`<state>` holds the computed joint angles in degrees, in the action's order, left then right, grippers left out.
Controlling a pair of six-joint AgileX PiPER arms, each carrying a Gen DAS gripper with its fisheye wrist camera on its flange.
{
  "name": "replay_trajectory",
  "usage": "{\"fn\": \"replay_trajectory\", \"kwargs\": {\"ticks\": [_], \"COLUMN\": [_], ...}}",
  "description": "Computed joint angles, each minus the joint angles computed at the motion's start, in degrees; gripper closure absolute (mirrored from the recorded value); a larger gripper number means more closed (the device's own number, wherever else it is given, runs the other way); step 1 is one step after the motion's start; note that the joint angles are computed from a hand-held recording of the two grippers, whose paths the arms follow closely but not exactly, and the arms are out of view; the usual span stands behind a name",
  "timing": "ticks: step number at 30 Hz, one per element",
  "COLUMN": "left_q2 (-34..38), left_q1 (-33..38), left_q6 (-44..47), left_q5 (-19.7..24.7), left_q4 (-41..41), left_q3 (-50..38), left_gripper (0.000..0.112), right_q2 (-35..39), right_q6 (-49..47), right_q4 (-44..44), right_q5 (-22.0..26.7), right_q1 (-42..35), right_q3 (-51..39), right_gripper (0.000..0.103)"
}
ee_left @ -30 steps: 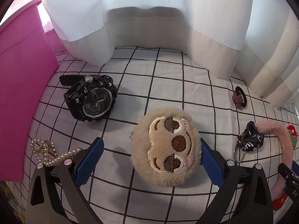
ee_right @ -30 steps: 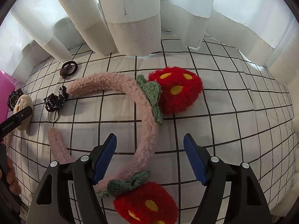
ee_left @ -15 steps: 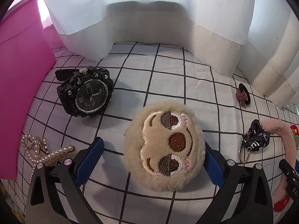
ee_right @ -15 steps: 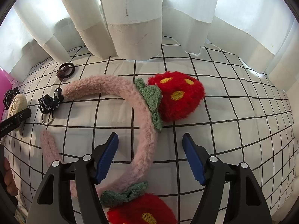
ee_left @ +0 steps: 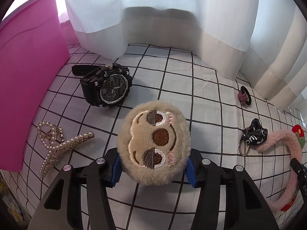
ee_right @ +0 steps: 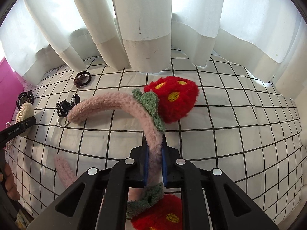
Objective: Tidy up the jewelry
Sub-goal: 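Grasp the plush sloth face with the left tool while the right tool grasps the pink strawberry headband, then carry the sloth and headband to the pink tub with both tools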
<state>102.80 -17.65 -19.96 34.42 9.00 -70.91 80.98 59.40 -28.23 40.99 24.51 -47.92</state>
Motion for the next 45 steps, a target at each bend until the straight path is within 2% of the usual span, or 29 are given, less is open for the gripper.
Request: {"fn": "replay_trajectory", "kwargs": {"ticks": [6, 17, 25, 32, 36, 39, 42, 45], "left_q2": [-5.3, -15.4, -25.3, -33.8, -37.7, -40.2, -41.1, -38.6], "left_q1": [-2.0, -6.4, -9.4, -9.0, -3.4, 4.7, 16.7, 30.9], "left_q6": [-2.4, -9.3, -16.6, -19.9, -15.3, -7.7, 4.6, 19.3], "left_q5": [1.2, 5.1, 11.5, 18.3, 20.1, 20.0, 18.5, 18.1], "left_q4": [1.5, 7.6, 13.9, 18.2, 15.6, 10.2, 0.8, -11.6], "left_q3": [2.7, 4.0, 4.6, 4.1, 2.5, 0.7, -1.4, -5.2], "left_gripper": [0.061, 0.061, 0.061, 0.061, 0.061, 0.061, 0.061, 0.061], "right_q2": [-4.2, -11.1, -13.8, -10.9, -6.1, -0.9, 5.5, 13.7], "right_q6": [-3.8, -9.5, -15.1, -20.1, -21.2, -22.2, -22.3, -22.9], "right_q4": [0.5, 0.6, 1.5, 3.1, 3.5, 4.1, 3.6, 3.6], "right_q5": [0.2, 5.3, 7.7, 7.4, 7.0, 6.4, 6.7, 8.6], "right_q1": [-1.6, 1.6, 5.5, 10.5, 14.1, 16.4, 19.2, 21.9], "right_q3": [0.3, -3.9, -9.4, -17.7, -25.1, -31.9, -40.3, -51.8], "right_gripper": [0.092, 0.092, 0.092, 0.092, 0.092, 0.092, 0.092, 0.092]}}
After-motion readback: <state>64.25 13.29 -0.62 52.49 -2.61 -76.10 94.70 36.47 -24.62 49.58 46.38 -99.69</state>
